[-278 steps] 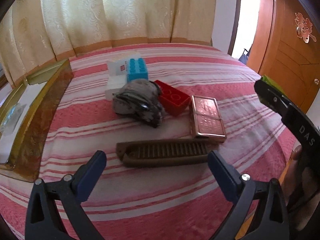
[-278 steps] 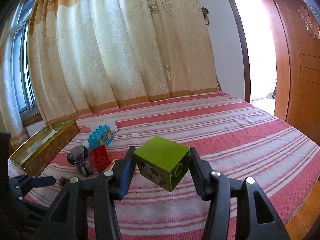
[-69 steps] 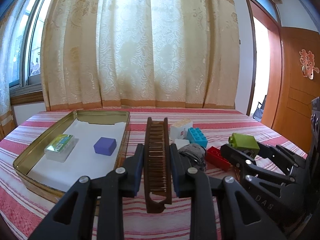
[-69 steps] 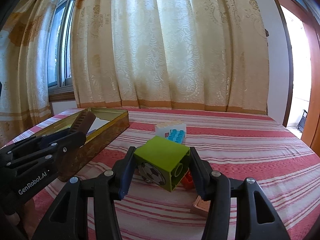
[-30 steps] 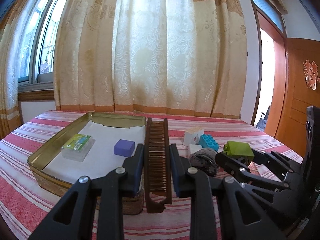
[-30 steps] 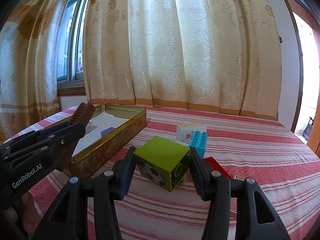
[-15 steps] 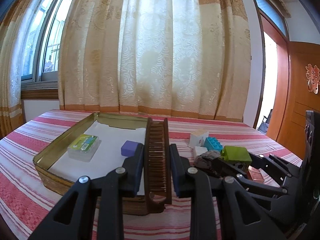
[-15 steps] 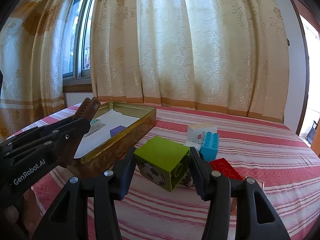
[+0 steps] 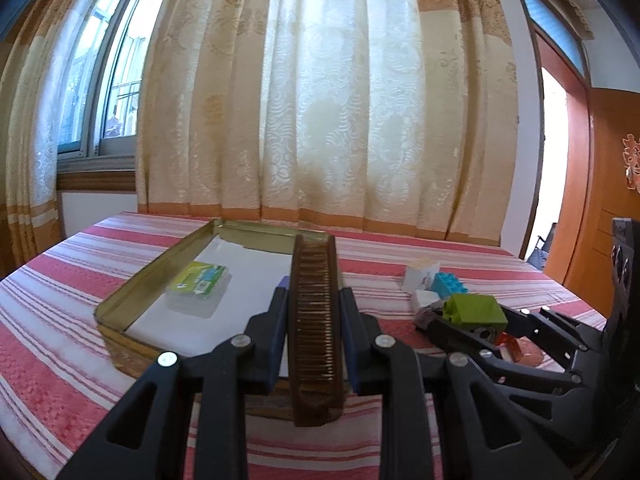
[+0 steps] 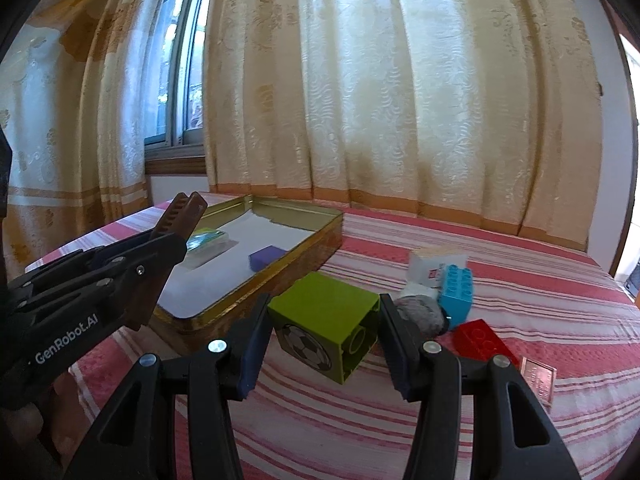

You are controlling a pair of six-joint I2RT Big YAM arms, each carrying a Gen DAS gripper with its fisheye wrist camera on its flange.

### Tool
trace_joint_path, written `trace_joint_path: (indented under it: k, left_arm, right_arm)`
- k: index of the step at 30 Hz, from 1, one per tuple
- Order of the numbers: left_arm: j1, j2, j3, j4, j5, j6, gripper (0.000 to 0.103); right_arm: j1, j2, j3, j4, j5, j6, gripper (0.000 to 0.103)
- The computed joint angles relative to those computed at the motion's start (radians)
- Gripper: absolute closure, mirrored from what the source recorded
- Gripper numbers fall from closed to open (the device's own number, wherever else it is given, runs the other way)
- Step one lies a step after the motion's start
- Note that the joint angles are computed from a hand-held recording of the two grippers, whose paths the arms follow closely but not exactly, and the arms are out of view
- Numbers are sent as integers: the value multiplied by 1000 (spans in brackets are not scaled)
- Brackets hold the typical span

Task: Organize rigid objects
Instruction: 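Carry the brown comb holder toward the tray with the left gripper while the right gripper holds the green block, then lower the comb holder into the tray with the left gripper while the right gripper releases the green block there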

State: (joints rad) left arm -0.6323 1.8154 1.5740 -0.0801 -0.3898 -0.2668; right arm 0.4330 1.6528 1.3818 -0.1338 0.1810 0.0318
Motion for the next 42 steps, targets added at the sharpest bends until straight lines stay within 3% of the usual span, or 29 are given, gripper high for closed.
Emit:
trace_joint_path:
  k: [9,11,18,25,31,33,37,38,42]
  left_arm:
    - [46,-16,24,-91,-15,4,79]
    - [57,-9,51,-144,-6,1,79]
    - [95,39,158,-333,25,-59,79]
    - [115,66,207,-435,35,-78,79]
    - [125,97,250,-490,30,-74,78]
    - [123,96,246,-494,5,-78,69]
    - [113,64,194,-444,-42,-78,27]
    - [108,59,186,-435,-67,-81,22]
    - [94,40,162,-398,-69,-77,22]
  right_arm:
    - [-12,64,158,-122,-127,23,49]
    - [-13,91,222,-155,-146,23,49]
    - [-6,285,570,-396,-233,31,49]
    - [13,438,787,-553,-229,21,49]
    - [12,512,886,-641,-242,23,48]
    - [10,510,881,-640,-242,30,39]
    - [-6,433,752,-549,-269,57,27]
    - [-8,415,724,-530,-266,64,26]
    - [-33,305,557,-450,-289,93,26]
